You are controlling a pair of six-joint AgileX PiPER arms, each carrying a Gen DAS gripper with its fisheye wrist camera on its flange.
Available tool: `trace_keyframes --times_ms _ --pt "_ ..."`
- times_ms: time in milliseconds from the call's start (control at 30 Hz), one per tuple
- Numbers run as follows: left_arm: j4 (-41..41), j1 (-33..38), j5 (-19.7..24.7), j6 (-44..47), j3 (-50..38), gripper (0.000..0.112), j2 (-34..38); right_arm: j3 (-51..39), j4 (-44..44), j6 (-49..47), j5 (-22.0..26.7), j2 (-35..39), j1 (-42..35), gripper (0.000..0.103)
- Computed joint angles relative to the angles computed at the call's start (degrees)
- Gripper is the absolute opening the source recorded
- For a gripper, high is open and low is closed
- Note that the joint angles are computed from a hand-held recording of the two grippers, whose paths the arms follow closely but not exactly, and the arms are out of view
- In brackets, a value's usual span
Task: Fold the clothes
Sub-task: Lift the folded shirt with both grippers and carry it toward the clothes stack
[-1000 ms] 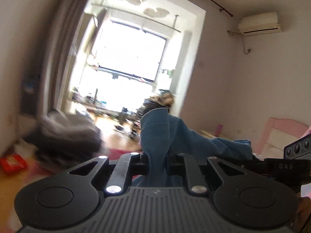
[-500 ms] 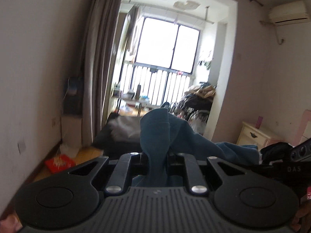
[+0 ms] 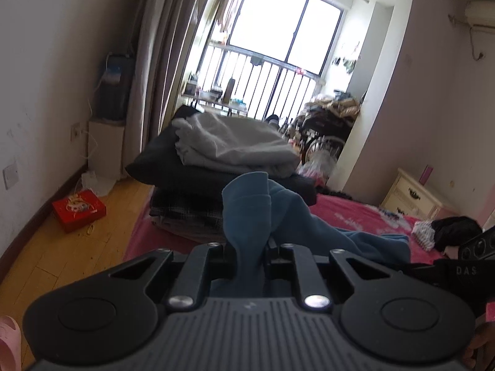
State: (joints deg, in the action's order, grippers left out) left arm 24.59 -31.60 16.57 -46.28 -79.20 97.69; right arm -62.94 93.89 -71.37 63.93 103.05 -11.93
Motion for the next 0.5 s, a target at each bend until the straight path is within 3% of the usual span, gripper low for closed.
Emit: trace_keyframes --times_ms 267,500 --pt "-28.6 5.4 5.0 25.5 -12.9 0.015 12.7 -14.5 -3.5 11.1 -0.1 13.9 0.0 0.013" --pt "-37.3 7.7 8.1 32.6 -18.7 0.016 21.1 -21.8 -5.7 16.6 -1.1 22.8 0.2 0.013"
